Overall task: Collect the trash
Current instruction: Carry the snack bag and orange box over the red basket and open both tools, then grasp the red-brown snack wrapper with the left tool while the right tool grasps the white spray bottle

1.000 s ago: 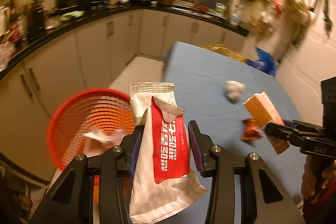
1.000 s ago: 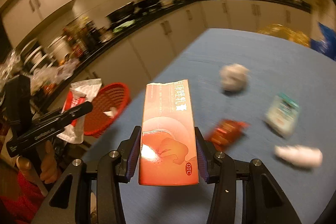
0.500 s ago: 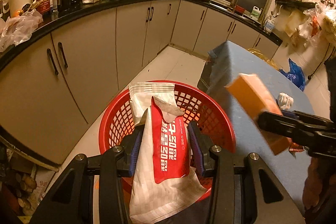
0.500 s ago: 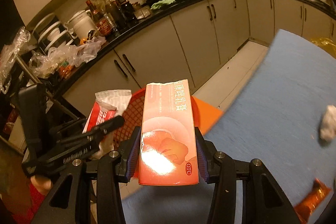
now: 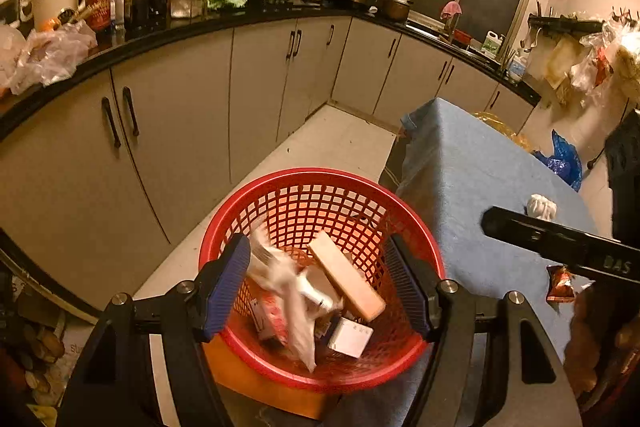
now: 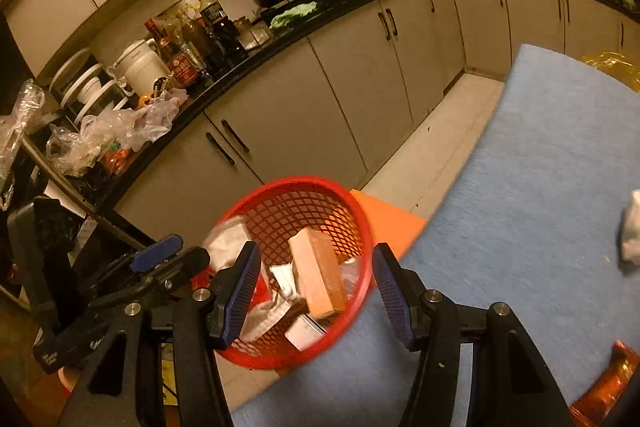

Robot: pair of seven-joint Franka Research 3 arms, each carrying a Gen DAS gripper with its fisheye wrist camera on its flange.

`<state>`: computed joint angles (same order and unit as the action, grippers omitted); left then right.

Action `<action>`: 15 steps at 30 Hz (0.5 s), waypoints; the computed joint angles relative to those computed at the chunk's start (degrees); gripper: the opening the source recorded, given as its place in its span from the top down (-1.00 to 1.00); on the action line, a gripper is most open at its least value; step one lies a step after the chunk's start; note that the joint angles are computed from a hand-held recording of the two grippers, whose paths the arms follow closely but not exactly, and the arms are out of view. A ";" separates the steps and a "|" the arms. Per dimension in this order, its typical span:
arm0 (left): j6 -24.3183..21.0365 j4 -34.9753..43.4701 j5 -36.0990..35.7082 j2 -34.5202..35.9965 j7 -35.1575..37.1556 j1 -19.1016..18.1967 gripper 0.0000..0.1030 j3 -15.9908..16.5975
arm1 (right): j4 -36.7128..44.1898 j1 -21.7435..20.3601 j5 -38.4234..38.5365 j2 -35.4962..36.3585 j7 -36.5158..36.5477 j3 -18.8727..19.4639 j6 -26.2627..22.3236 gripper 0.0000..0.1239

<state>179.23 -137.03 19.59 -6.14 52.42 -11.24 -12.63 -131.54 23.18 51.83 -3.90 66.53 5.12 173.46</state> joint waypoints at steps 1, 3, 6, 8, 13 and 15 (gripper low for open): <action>-0.26 -0.07 5.47 -0.64 -5.35 3.40 -0.33 -3.30 | -1.29 0.02 0.34 -1.13 -0.09 0.00 0.48 0.00; -0.32 -0.03 11.46 -1.32 -11.12 5.96 -0.35 -5.98 | -4.04 1.08 3.77 -3.87 -2.44 -0.85 1.01 -0.01; -0.92 0.24 20.27 -2.33 -19.98 8.55 -0.39 -9.89 | -7.86 2.84 7.29 -7.49 -4.96 -2.09 2.21 -0.06; -1.46 0.57 23.74 -2.56 -23.23 8.08 -0.40 -10.75 | -11.23 3.25 6.65 -10.13 -3.93 -2.02 4.16 -0.12; -4.22 2.14 28.61 -1.85 -27.18 4.40 -0.41 -10.62 | -18.67 7.66 6.22 -16.78 -1.93 -6.35 7.32 -0.14; -4.93 2.62 29.66 -1.53 -28.19 2.61 -0.41 -10.14 | -20.70 8.74 5.75 -18.86 -0.75 -7.72 8.02 -0.14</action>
<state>174.30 -134.41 49.24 -7.67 24.24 -8.63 -22.77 -152.24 31.91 57.58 -22.77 65.78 -2.60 181.48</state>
